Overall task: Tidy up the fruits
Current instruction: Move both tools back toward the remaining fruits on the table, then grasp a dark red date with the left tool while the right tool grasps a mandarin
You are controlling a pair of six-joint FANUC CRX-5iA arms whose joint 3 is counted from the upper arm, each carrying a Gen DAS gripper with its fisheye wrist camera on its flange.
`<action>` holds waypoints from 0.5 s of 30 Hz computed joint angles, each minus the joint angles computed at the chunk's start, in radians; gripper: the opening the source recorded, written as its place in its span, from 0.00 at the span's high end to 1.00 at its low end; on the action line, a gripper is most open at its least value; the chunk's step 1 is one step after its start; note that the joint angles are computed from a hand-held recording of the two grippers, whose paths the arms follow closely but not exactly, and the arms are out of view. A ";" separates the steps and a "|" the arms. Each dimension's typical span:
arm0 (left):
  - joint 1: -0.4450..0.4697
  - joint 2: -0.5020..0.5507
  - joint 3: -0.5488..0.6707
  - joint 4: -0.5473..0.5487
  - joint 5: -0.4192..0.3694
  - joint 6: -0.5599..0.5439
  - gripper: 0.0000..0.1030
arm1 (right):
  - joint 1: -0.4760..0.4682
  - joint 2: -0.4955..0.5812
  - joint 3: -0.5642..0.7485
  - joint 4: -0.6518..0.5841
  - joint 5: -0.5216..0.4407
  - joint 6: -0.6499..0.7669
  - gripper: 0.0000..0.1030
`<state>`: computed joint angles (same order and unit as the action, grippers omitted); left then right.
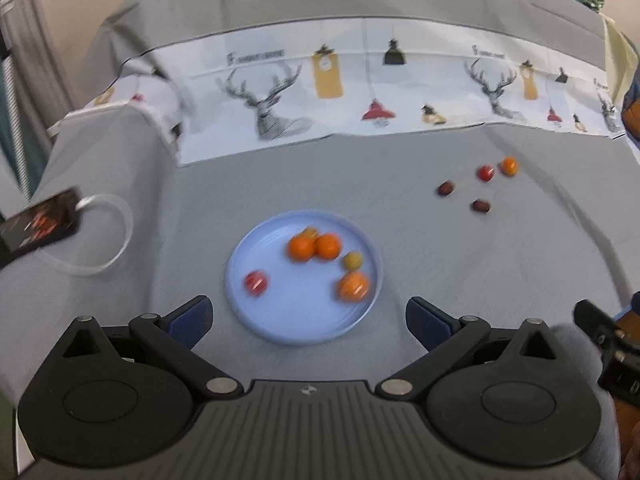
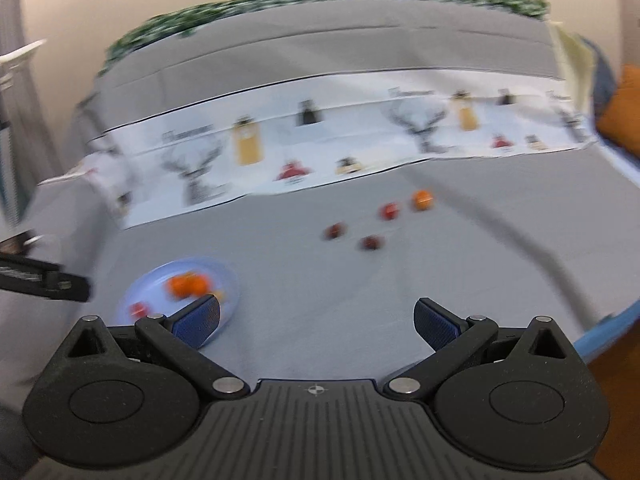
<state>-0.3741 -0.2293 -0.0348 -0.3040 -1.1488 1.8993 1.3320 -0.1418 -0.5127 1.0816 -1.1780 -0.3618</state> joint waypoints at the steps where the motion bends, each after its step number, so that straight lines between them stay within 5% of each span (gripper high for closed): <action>1: -0.013 0.024 0.019 -0.007 0.010 0.008 0.00 | -0.016 -0.008 -0.009 0.000 -0.016 0.001 0.01; 8: -0.052 0.255 0.161 0.065 0.104 -0.025 0.00 | -0.208 -0.028 -0.073 0.008 0.008 0.044 0.01; 12: -0.093 0.423 0.266 0.059 0.159 -0.029 0.00 | -0.384 0.023 -0.070 0.027 0.142 0.093 0.01; 15: -0.110 0.575 0.391 0.086 0.126 -0.071 0.00 | -0.521 0.090 -0.031 0.010 0.288 0.144 0.01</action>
<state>-0.4845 0.3453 0.3565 -0.2177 -1.0231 1.8280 0.8110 -0.0519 -0.5442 1.0916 -0.8901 -0.2175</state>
